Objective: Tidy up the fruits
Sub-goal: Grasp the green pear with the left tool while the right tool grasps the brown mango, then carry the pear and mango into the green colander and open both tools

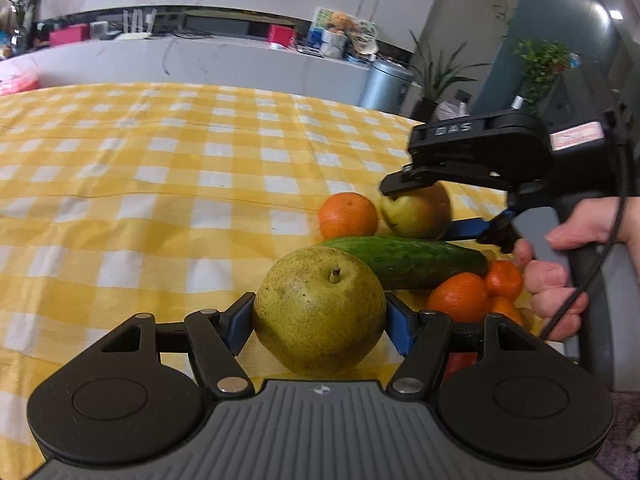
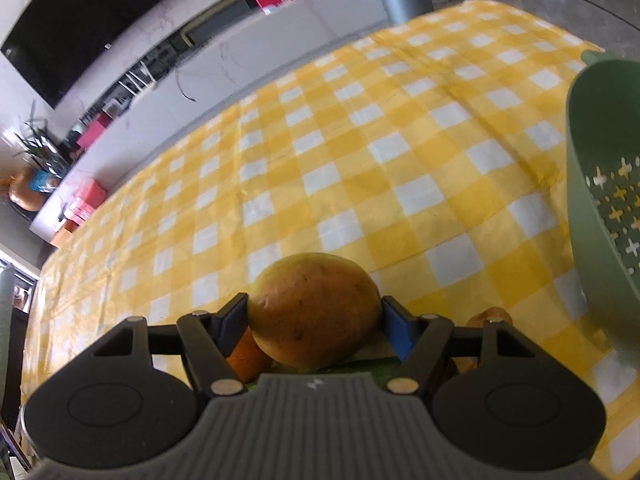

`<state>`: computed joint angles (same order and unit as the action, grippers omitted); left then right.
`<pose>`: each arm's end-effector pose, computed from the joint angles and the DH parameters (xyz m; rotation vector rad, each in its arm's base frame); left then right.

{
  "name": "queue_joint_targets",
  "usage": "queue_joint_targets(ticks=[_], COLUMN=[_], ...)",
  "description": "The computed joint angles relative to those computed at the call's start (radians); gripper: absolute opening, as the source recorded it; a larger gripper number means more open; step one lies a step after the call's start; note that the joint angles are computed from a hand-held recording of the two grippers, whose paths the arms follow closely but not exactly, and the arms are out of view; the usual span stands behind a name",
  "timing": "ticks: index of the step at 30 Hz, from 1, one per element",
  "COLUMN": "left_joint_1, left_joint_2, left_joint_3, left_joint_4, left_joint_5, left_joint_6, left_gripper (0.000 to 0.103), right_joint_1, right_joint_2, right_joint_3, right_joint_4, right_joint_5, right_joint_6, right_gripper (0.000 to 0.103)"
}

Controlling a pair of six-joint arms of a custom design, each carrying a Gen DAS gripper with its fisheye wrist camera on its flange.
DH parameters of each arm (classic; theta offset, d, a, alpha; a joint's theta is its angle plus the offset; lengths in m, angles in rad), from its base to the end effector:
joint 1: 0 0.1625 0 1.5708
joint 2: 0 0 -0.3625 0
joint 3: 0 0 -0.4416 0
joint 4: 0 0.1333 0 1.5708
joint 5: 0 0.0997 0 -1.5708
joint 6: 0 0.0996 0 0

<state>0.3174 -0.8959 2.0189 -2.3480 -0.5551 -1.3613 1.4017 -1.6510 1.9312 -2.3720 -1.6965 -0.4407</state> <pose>-0.4010 -0.3611 -0.0357 0.1000 2.3286 -1.1410 0.0297 -0.5437 0.3656 0.3318 -2.7745 0.6576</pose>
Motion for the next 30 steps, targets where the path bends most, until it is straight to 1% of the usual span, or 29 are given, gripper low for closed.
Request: queue_joint_targets(ticks=[4,6,8,11,13,15,16,18,21,23,26,28,30], left_joint_1=[-0.018,-0.032,-0.044,-0.054,-0.062,-0.07,-0.075,-0.079,-0.078,-0.072,-0.051,-0.027,-0.002], left_joint_2=[-0.024,-0.038,-0.057,-0.078,-0.087,-0.084,-0.08,-0.064,-0.022,0.024,0.114,0.182,0.242], left_joint_3=[0.013,0.016,0.014,-0.014,-0.02,-0.034,-0.047,-0.073,-0.119,-0.161,-0.23,-0.292,-0.345], left_joint_4=[0.04,0.084,0.151,0.298,0.32,0.333,0.349,0.344,0.239,0.137,-0.105,-0.272,-0.398], left_joint_5=[0.026,0.048,0.065,0.065,0.077,0.093,0.1,0.116,0.137,0.141,0.113,0.053,-0.011], left_joint_6=[-0.067,-0.105,-0.163,-0.28,-0.291,-0.281,-0.281,-0.264,-0.151,-0.034,0.202,0.354,0.468], left_gripper=[0.076,0.076,0.076,0.076,0.076,0.076,0.076,0.076,0.076,0.076,0.076,0.076,0.076], right_joint_1=[0.005,0.004,-0.002,-0.015,-0.03,-0.055,-0.068,-0.098,-0.153,-0.179,-0.212,-0.229,-0.246], right_joint_2=[-0.039,-0.061,-0.083,-0.129,-0.18,-0.244,-0.27,-0.304,-0.333,-0.337,-0.332,-0.312,-0.285], right_joint_3=[0.037,0.051,0.057,0.063,0.067,0.084,0.087,0.077,0.051,0.031,0.015,0.006,0.001], right_joint_4=[-0.047,-0.059,-0.053,-0.025,-0.005,-0.014,-0.012,0.006,0.013,-0.001,-0.055,-0.114,-0.169], right_joint_5=[0.039,0.071,0.113,0.182,0.225,0.26,0.274,0.32,0.393,0.393,0.35,0.297,0.242], right_joint_6=[-0.062,-0.087,-0.104,-0.116,-0.103,-0.034,-0.013,-0.033,-0.024,-0.01,0.0,0.012,0.009], right_gripper=[0.067,0.067,0.067,0.067,0.067,0.067,0.067,0.067,0.067,0.067,0.067,0.067,0.067])
